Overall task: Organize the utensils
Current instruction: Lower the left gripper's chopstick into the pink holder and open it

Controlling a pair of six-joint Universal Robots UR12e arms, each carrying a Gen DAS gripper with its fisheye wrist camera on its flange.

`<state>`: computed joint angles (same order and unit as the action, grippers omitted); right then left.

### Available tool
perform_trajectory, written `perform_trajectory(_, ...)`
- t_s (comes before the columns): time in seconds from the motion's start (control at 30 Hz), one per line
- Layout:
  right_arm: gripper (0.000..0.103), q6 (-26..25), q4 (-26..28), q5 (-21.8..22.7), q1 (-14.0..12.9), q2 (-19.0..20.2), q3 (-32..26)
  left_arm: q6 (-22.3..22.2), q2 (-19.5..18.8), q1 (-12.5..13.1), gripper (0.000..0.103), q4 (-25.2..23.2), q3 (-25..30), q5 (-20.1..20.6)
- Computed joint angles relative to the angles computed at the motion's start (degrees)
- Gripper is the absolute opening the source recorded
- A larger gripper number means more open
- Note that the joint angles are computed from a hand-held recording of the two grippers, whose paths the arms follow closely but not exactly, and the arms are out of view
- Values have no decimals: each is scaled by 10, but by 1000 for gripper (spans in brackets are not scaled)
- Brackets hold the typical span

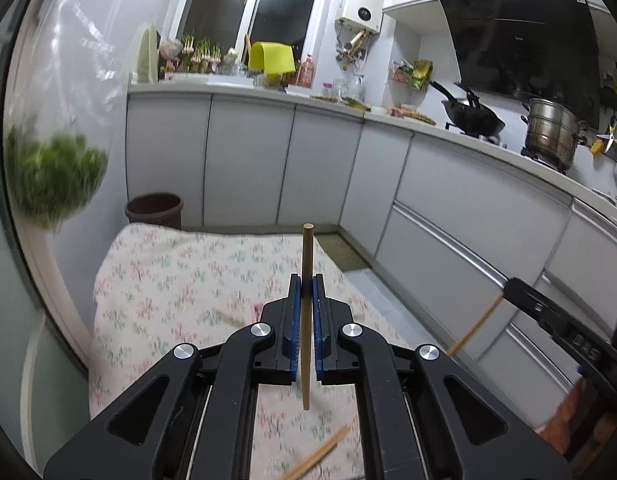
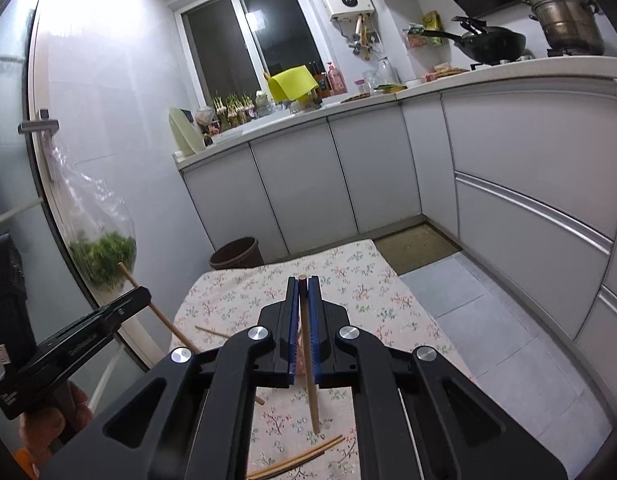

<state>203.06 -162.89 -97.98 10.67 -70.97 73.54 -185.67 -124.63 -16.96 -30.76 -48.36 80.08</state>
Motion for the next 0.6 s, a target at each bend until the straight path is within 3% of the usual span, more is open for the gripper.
perform_trajectory(0.23,5,-14,-12,7,-8,10,-26,5,-80,-13,5,-41,145,49)
perform_trajectory(0.3,5,-14,-12,11,-10,13,-30,11,-113,-19,5,-58,198,79)
perform_trajectory(0.5,5,-16,-7,22,-12,25,-43,21,-210,-24,6,-130,352,103)
perform_trajectory(0.57,5,-15,-9,27,-12,28,-47,19,-215,-24,16,-144,358,115)
perform_trajectory(0.6,5,-15,-12,29,-12,31,-51,13,-201,-23,24,-129,327,124)
